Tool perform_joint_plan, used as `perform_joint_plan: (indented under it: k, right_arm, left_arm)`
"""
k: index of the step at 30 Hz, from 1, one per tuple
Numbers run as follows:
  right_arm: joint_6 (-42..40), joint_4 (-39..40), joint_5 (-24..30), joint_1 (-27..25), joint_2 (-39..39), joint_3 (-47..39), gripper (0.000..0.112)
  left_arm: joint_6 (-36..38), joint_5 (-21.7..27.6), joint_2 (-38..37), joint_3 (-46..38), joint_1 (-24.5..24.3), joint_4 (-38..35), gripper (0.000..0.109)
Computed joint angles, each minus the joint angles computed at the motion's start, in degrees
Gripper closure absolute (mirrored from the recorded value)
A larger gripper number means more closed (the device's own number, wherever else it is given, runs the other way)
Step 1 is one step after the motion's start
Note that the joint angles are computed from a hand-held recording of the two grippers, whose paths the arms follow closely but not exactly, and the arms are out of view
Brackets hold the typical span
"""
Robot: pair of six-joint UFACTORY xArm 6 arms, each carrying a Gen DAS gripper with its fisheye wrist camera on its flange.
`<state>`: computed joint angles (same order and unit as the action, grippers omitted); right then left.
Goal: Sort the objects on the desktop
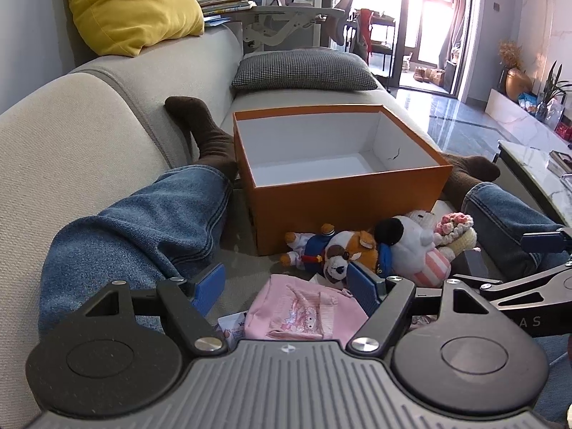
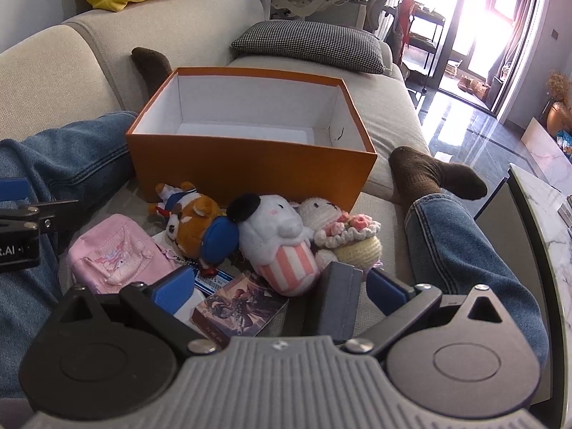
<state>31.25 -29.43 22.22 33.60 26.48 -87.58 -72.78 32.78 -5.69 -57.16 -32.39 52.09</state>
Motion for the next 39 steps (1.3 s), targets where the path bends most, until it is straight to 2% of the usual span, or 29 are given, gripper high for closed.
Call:
perform_joint_plan:
  k: [7, 11, 13, 18, 22, 24, 27, 28, 29, 31, 35, 38, 39]
  right_arm:
    - [-1.71, 3.73, -3.0, -0.81, -0.61, 1.62, 0.01]
    - [1.06, 1.57, -6.83, -2.01, -1.3, 3.72, 0.01]
    - [1.86, 1.11, -7.84, -2.47, -1.44, 4.37, 0.01]
    - [0.39, 2.39, -8.15, -2.68, -0.95, 4.58, 0.011]
    - [-3.63, 5.8, -9.77, -2.76, -0.52, 4.68, 0.011]
    - [-5.23, 6.7, -10.14, -2.75, -0.15, 4.32, 0.014]
    - [-12.88, 12.81, -8.92, -2.34, 1.2, 2.48, 0.027]
    - [-15.25, 14.88, -8.44, -2.23, 1.61, 1.9, 0.028]
    - [-18.29, 17.59, -7.59, -2.08, 2.27, 0.9, 0.032]
    - [-22.81, 21.48, -5.58, -1.91, 3.71, -1.45, 0.04]
    - [-31.37, 28.64, -0.87, -1.95, 7.85, -8.07, 0.052]
    - [-36.06, 31.28, 3.73, -2.29, 11.57, -14.17, 0.054]
    - [-37.8, 32.17, 5.37, -2.41, 12.89, -16.34, 0.054]
  left_arm:
    - [0.13, -3.8, -1.39, 1.93, 1.2, -1.21, 0.02]
    - [-1.93, -0.1, -0.89, 1.32, 0.65, -1.15, 0.02]
    - [-2.42, -0.34, -0.86, 1.6, 0.88, -0.74, 0.02]
    - [1.09, -3.71, -0.13, 1.92, 1.72, -3.41, 0.027]
    - [3.55, -3.56, 1.37, 0.6, 1.6, -5.42, 0.029]
    - [5.49, -3.88, 2.33, -0.22, 1.74, -6.7, 0.034]
    - [10.58, -6.35, 3.93, -1.53, 2.65, -12.6, 0.041]
    - [12.07, -6.85, 4.56, -2.16, 2.84, -14.06, 0.049]
    - [14.79, -7.31, 5.51, -3.13, 3.0, -16.44, 0.052]
    - [20.16, -8.54, 7.38, -4.79, 3.21, -20.49, 0.052]
    - [37.01, -8.76, 11.83, -9.58, 3.12, -27.38, 0.052]
    - [51.08, -6.62, 15.05, -13.39, 3.14, -31.76, 0.052]
    - [56.05, -5.41, 16.25, -14.85, 3.05, -31.98, 0.048]
